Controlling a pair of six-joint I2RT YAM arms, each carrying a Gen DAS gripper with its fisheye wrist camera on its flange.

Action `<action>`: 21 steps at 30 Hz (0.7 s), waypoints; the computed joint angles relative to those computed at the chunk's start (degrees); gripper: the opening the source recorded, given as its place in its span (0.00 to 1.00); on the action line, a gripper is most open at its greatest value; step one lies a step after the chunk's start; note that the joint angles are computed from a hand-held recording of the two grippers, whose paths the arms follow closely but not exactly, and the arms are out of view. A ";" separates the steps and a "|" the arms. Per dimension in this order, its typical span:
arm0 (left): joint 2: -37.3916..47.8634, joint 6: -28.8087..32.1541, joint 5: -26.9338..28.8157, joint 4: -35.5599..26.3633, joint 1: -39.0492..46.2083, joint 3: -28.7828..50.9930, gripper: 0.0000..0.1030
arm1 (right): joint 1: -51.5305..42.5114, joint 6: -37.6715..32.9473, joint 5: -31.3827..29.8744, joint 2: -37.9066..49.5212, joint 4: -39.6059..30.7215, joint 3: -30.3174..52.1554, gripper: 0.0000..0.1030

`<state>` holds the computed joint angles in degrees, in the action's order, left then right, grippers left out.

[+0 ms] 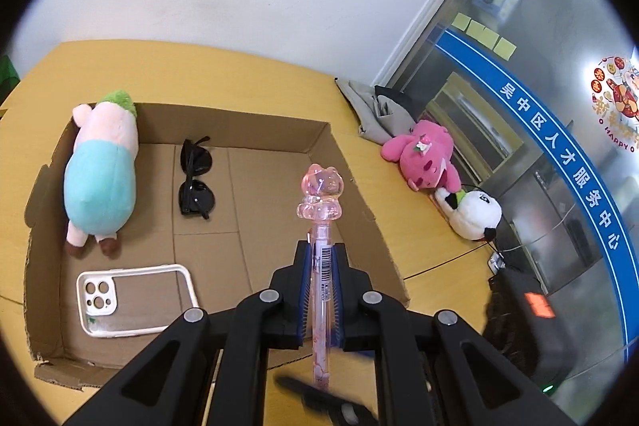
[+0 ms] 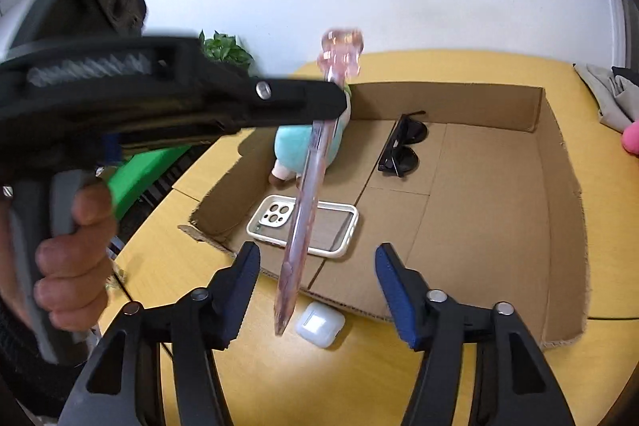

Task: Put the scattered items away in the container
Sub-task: 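Carry the pink pen with the right gripper down into the box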

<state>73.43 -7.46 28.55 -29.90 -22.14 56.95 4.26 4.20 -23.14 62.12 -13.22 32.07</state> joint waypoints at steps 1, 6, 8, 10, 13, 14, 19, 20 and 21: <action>0.27 0.02 -0.93 0.22 -0.34 0.36 0.09 | 0.02 -0.33 0.00 0.73 0.28 0.12 0.12; 3.72 1.17 -1.09 0.31 0.08 3.57 0.09 | -0.39 -1.01 0.21 4.96 1.55 2.20 0.11; 5.69 1.74 -1.01 0.13 0.28 5.76 0.09 | -1.34 -1.57 -0.77 7.86 1.54 4.64 0.11; 8.70 2.57 -0.90 -0.77 0.43 9.26 0.09 | -1.88 -2.16 -1.13 9.02 -0.15 6.92 0.12; 14.81 4.22 -0.47 -2.83 1.00 15.93 0.09 | -3.61 -3.43 -2.52 11.71 -4.10 12.12 0.12; 17.15 4.74 -0.51 -3.74 1.18 18.51 0.09 | -4.04 -3.78 -2.76 13.66 -4.52 13.95 0.12; 28.98 6.64 -1.10 -7.99 1.29 30.96 0.09 | -6.02 -5.23 -3.49 25.00 -6.10 23.45 0.12; 31.28 6.80 -1.18 -8.84 1.28 33.22 0.09 | -6.43 -5.21 -4.08 27.15 -6.73 25.33 0.12; 34.71 6.99 -1.46 -10.12 1.19 36.70 0.09 | -6.69 -5.21 -4.39 29.38 -7.31 27.21 0.12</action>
